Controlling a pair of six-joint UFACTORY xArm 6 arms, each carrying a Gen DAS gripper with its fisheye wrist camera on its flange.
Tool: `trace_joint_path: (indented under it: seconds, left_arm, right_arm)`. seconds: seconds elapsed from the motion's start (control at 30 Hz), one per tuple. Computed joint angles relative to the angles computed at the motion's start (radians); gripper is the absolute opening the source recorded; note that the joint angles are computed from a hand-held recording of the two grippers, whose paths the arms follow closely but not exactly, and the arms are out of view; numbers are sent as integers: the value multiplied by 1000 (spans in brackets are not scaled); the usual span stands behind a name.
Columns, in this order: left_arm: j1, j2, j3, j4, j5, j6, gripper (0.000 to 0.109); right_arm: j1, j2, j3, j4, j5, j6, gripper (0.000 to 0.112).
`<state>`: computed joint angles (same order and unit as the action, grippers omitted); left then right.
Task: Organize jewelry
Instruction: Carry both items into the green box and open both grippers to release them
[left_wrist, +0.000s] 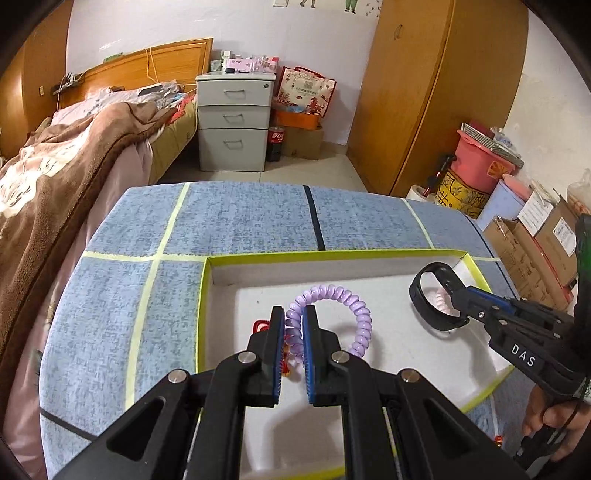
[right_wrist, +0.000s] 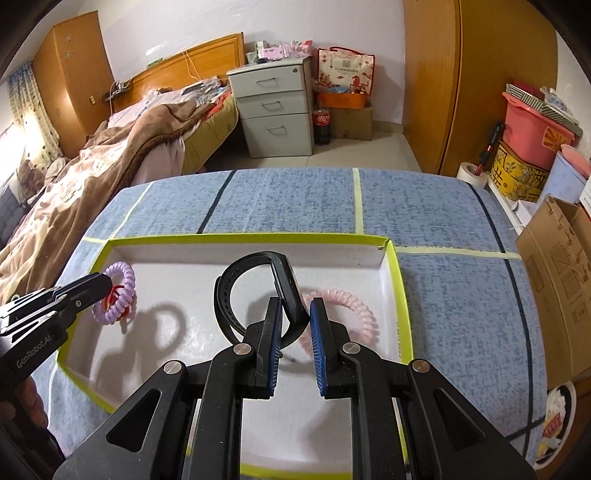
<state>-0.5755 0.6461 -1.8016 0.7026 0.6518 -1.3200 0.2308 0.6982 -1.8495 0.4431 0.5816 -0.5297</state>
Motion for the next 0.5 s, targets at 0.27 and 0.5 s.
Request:
trace_joint_path:
  seconds: [0.27,0.5]
  left_arm:
    - [4,48,-48,-58,16,43,10]
    - [5,62,-62,-70,28,49,10]
  right_arm:
    - [1,34,-35,-28,1,18,16]
    - [8,35,-30,-46,-22,32,16]
